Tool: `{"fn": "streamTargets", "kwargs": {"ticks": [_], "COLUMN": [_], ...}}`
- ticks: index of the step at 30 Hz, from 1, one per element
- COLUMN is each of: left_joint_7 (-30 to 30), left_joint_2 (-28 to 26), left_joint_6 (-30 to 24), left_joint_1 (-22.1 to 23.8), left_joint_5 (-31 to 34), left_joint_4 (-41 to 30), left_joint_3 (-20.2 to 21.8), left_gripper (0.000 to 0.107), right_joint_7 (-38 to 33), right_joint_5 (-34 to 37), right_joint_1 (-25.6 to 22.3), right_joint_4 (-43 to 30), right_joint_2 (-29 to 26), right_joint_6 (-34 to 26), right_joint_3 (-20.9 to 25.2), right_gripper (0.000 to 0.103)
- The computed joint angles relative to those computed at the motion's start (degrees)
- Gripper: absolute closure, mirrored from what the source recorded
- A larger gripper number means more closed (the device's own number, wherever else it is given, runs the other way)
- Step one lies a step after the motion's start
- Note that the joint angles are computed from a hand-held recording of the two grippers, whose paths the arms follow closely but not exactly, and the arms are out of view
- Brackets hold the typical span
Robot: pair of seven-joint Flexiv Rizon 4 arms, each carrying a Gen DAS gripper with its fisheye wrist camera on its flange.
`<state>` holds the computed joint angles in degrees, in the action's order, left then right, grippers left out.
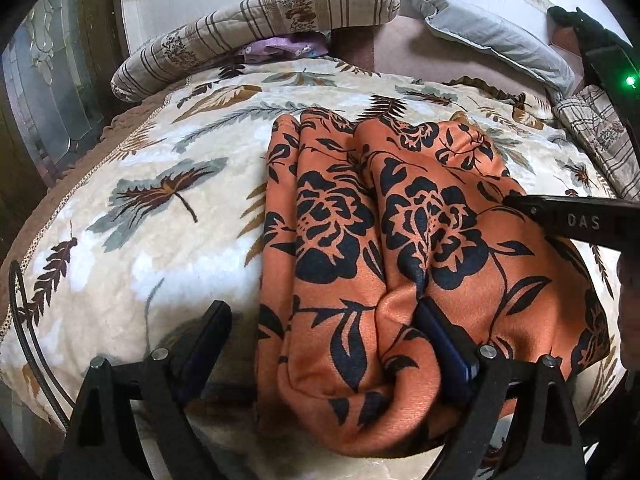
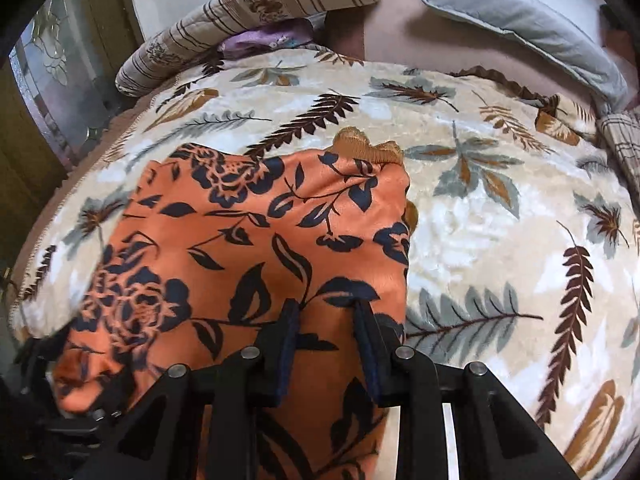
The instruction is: Fold small clothes
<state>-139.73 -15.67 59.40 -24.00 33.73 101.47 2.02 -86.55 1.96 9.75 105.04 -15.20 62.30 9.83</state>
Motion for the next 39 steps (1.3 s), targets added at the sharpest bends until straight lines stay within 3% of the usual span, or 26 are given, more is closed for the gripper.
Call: {"fn": "streamTargets", "kwargs": {"ticks": [7,10,12,15,19,23,25,26,39], "left_joint_7": [0.3,-5.3,-7.8,-3.7,-2.9,-4.2,-4.8,-5.3,-6.4], "left_joint_2": [2.0,4.3,5.1,3.5,4.5,5.6,6.4,6.7,8.6], "left_joint_6": [-0.2,-3.8,-5.9,-9.0,-10.4,-12.8,-14.0,-14.7,-19.0], "left_joint_1": [0.4,-1.6,-1.4,0.5,0.3,0.0,-0.3,-0.4,-1.6], "left_joint_5": [-1.2,4.3,5.9,1.9,2.2,3.6,4.5,5.3,10.0], "left_joint_4": [1.0,0.5,0.6,0.2,-0.8,-2.4,-3.2,-3.7,-8.4], "left_joint_3": [-0.5,0.2,-0.6,-2.7,-3.2,-3.7,-4.1,-4.4,-7.3], "left_gripper": [0.013,0.013,0.013,0.013,0.014,0.014,0.014,0.014,0.014], "right_joint_7": [-3.1,-6.5,-9.4,-11.7,-12.6,-15.1,-16.8,-17.8,-23.1], "right_joint_5": [6.2,10.3,14.0,16.3,17.5,20.6,22.9,24.5,29.8], "right_joint_1": [-2.2,-2.8,-2.9,-2.2,-2.5,-3.2,-3.6,-3.8,-2.2], "right_joint_4": [1.8,4.7,4.7,5.8,3.9,4.2,4.4,4.5,8.3], "right_joint_2": [4.9,8.2,8.5,7.7,8.5,10.9,12.4,13.1,19.9], "right_joint_6": [-0.1,1.3,-2.2,1.1,-2.8,-2.7,-3.3,-3.3,-1.6], "right_joint_3": [1.2,1.5,1.5,1.2,0.5,-0.2,-0.8,-1.0,-4.8], "right_gripper": [0.071,0.071,0.071,0.070,0.070,0.070,0.051,0.033,0.032]}}
